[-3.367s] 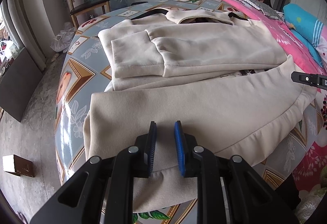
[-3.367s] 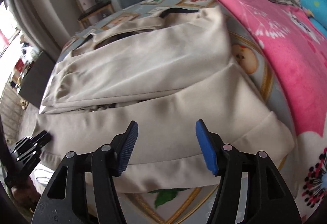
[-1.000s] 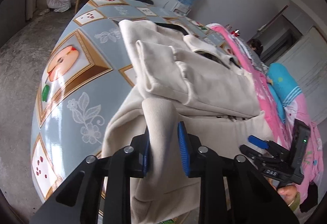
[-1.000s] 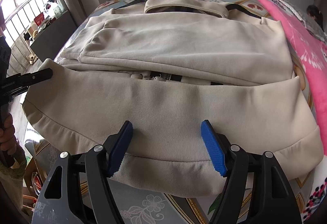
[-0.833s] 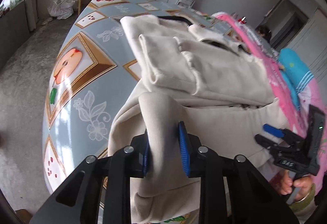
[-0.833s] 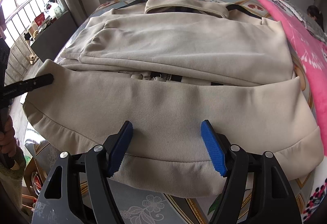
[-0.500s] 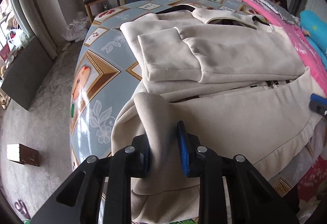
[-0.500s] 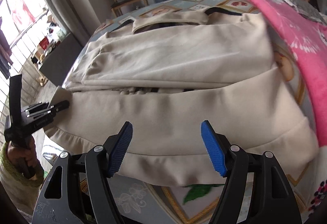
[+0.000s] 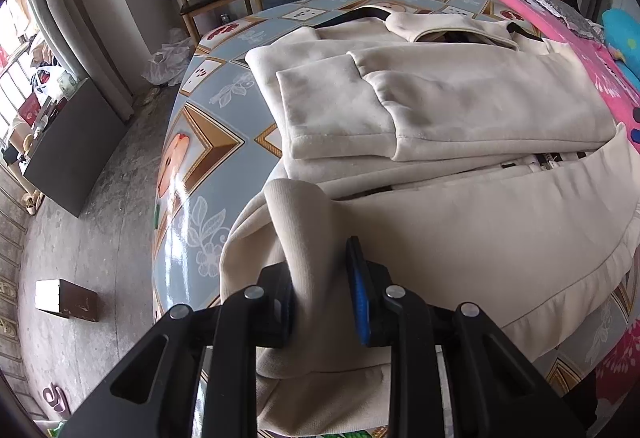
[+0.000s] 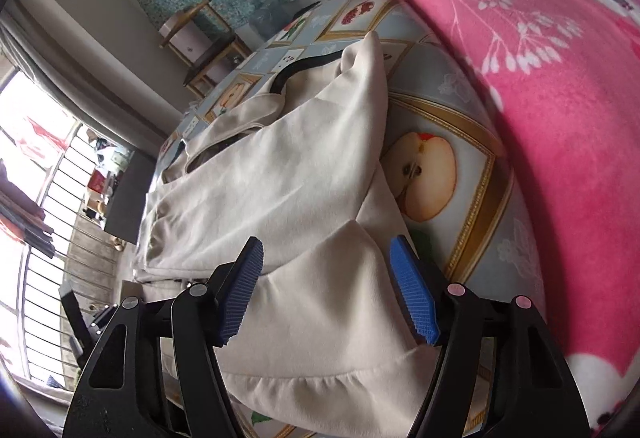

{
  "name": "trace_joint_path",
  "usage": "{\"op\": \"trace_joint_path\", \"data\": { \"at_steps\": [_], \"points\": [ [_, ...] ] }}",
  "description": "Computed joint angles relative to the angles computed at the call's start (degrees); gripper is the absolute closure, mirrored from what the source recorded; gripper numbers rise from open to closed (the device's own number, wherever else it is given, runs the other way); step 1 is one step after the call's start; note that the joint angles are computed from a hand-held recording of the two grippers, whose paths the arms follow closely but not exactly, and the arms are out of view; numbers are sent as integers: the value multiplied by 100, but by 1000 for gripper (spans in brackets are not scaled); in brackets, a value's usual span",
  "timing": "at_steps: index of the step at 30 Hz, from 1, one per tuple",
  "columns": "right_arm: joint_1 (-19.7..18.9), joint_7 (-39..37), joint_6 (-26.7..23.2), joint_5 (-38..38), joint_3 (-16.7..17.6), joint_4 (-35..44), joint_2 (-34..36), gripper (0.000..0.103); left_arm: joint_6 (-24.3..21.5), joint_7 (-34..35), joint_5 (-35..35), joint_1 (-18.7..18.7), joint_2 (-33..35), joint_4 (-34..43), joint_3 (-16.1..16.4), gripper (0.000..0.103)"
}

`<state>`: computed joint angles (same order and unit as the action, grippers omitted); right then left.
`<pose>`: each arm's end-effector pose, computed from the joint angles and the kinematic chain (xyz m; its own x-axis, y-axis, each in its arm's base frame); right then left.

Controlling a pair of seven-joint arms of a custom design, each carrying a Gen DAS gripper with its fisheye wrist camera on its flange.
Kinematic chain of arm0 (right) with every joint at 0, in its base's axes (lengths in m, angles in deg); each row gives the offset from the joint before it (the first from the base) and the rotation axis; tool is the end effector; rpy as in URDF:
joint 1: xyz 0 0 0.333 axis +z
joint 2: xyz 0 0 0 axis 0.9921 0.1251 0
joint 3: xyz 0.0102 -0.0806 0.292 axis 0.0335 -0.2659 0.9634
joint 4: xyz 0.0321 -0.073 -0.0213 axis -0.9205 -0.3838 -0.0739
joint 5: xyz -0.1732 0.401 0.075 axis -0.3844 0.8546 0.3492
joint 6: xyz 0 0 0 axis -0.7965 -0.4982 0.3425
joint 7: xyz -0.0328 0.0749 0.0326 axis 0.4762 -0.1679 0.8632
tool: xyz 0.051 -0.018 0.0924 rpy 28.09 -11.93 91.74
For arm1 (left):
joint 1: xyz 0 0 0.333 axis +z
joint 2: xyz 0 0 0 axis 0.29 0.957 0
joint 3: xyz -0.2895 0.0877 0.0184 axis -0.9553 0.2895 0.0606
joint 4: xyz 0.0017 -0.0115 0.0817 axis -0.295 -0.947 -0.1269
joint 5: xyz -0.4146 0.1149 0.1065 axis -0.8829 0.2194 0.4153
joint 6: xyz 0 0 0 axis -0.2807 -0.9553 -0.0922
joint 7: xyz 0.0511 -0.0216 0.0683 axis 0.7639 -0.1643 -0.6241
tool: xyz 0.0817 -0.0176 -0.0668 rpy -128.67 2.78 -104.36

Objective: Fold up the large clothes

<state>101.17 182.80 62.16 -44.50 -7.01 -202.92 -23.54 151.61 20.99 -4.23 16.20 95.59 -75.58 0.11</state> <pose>0.5390 0.2917 0.5426 -0.3146 -0.8363 -0.4489 -0.6823 0.5281 -0.5056 0.6954 -0.0911 0.5351 -0.3784 -0.9192 -0.1085 -0.7697 0.3776 -0.5147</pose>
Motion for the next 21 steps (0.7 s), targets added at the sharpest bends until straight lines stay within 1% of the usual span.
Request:
{"op": "trace_joint_path", "data": {
  "at_steps": [3, 6, 10, 14, 16, 18, 21],
  "points": [
    [63, -479, 389, 698, -171, -77, 117, 39, -20, -15, 26, -7, 3, 9, -2, 80],
    [126, -975, 518, 1382, -258, -173, 149, 40, -30, -20, 26, -6, 10, 22, -3, 80],
    [135, -1182, 509, 1641, -220, -325, -2, 41, -20, -18, 35, -7, 8, 16, -3, 80],
    [227, -1759, 295, 2109, -261, -315, -60, 41, -14, 0, 35, -5, 12, 17, -4, 80],
    [216, -1922, 57, 2065, -229, -182, -4, 43, -18, -6, 24, -4, 14, 22, -4, 80],
    [186, -1949, -154, 1943, -198, -19, 87, 50, -22, -23, 30, -8, 20, 30, -5, 80],
    [120, -1746, -175, 1728, -186, 94, 196, 59, -17, -12, 22, -4, 20, 28, -5, 80]
  ]
}}
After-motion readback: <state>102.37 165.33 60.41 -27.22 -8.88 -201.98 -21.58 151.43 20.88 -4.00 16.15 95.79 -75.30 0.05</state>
